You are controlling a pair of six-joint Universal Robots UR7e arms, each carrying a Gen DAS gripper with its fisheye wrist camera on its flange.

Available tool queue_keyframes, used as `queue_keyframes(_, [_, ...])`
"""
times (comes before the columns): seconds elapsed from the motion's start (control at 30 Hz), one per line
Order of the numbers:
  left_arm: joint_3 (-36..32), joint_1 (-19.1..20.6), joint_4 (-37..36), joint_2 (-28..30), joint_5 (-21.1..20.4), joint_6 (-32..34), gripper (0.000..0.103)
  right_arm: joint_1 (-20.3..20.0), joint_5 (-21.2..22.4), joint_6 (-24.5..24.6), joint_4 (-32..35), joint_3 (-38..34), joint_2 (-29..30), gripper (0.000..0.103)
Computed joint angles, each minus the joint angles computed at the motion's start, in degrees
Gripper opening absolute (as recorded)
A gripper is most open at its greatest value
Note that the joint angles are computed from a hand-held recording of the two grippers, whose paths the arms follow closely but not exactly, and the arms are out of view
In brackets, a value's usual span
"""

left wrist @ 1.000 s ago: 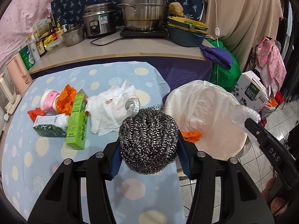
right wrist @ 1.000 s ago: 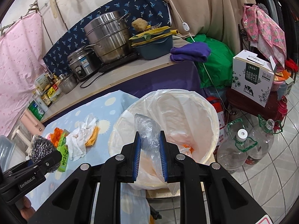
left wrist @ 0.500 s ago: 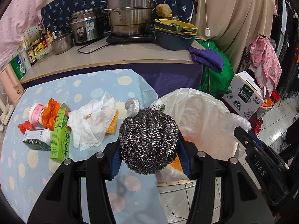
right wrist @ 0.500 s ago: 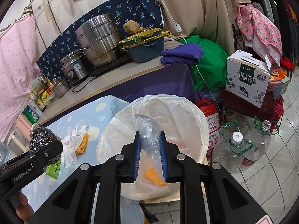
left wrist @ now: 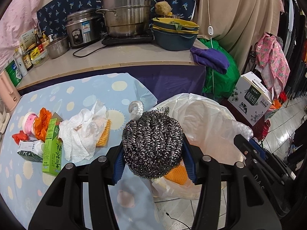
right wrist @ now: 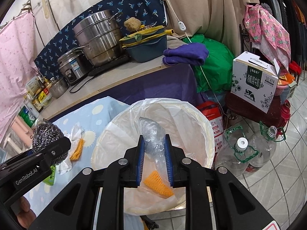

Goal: Collect trash
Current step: 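Open both grippers to drop the steel wool and plastic bag into the bin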

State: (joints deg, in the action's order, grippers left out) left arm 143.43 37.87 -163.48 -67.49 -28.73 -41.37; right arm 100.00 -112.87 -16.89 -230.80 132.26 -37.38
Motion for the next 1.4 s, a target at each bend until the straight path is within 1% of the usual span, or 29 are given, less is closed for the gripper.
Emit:
queue_keyframes(0.27, [-1.0,1.4,-3.0,2.0,-0.3,2.5,0.05,0.3,-1.0,-0.2,0.3,-1.2,0.5,0.022])
queue_keyframes(0.3, [-1.2,1.5,-3.5,2.3,-0.2,2.9,0.051,0.4,-1.1,-0.2,0.4,-1.3,0.5,0.024])
queue_keyframes(0.37, [-1.5,1.7,-4.8,3.0,-0.3,4.0,0.052,0.6,-1.2,-0.1,0.2,-1.5,0.4,0.028])
queue_keyframes(0.43, [-1.8,1.9,-5.6,3.5,-0.6,4.8,0.052,0.8,-1.3,-0.2,-0.7,-1.5,0.3,0.04])
queue_keyframes(0.53, [-2.0,1.6,-6.4,4.1,0.0,5.3,0.058,1.2,-1.6,-0.1,-2.3,-1.4,0.2,0.052])
queue_keyframes(0.6, [-1.9,1.2,-7.2,4.2,0.6,5.6,0.07,1.3,-1.6,0.0,-2.8,-1.2,-0.1,0.053])
queue_keyframes(0.7, [-1.7,0.6,-8.0,4.0,1.4,5.5,0.08,1.3,-1.6,0.4,-3.3,-0.8,-0.8,0.054])
queue_keyframes(0.9, [-1.9,0.3,-8.0,3.3,1.4,5.6,0.083,1.7,-1.5,0.4,-4.4,-0.2,-1.5,0.057])
queue_keyframes(1.1, [-1.7,0.0,-7.7,2.6,1.4,5.3,0.083,2.4,-1.8,0.6,-4.9,0.2,-1.9,0.058])
queue_keyframes(1.4, [-0.4,-0.4,-5.7,-0.3,1.6,3.4,0.083,4.3,-2.7,0.7,-4.5,-0.1,-1.5,0.058])
